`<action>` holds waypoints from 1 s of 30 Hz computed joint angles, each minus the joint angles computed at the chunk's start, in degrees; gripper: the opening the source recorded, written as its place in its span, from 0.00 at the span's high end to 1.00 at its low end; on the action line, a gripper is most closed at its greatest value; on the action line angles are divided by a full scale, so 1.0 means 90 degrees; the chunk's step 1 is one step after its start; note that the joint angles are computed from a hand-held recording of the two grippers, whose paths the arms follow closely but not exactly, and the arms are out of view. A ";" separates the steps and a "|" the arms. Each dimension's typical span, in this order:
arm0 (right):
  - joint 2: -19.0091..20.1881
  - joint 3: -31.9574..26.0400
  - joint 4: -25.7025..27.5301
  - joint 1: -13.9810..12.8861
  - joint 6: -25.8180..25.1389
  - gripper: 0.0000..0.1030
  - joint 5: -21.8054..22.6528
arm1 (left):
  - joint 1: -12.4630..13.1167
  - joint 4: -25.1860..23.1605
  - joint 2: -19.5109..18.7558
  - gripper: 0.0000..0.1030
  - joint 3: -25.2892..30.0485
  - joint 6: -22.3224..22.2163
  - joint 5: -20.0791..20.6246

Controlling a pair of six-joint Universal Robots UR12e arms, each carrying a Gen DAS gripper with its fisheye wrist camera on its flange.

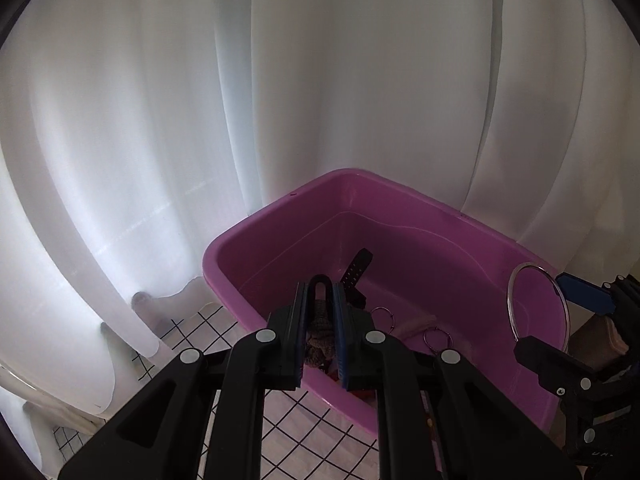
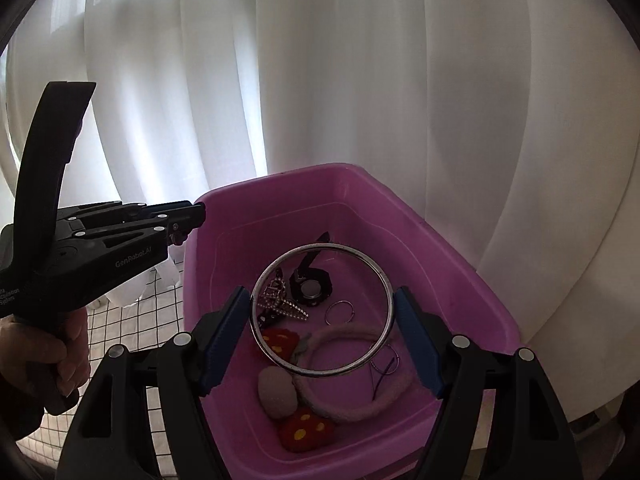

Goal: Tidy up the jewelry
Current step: 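Open both tools to drop the hair tie and hoop into the tub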

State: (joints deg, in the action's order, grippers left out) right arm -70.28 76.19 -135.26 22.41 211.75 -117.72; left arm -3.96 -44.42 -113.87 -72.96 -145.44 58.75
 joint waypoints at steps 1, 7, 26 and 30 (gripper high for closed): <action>-0.0024 0.0050 0.0012 -0.0045 0.0037 0.31 0.0070 | -0.0059 -0.0129 -0.0059 0.88 0.0089 0.0024 0.0051; 0.0003 0.0180 0.0137 -0.0285 0.0172 0.31 0.0539 | -0.0356 -0.0706 -0.0330 0.88 0.0499 0.0208 0.0566; 0.0070 0.0103 0.0374 -0.0467 0.0116 0.30 0.0922 | -0.0497 -0.1274 -0.0659 0.19 0.0966 -0.0254 0.1334; 0.0036 0.0138 0.0321 -0.0467 0.0109 0.30 0.0904 | -0.0504 -0.1335 -0.0694 0.16 0.1034 -0.0400 0.1436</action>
State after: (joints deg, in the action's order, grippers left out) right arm -69.96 77.43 -132.37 18.21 212.73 -109.58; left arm -8.50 -56.44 -120.12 -63.65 -149.04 71.68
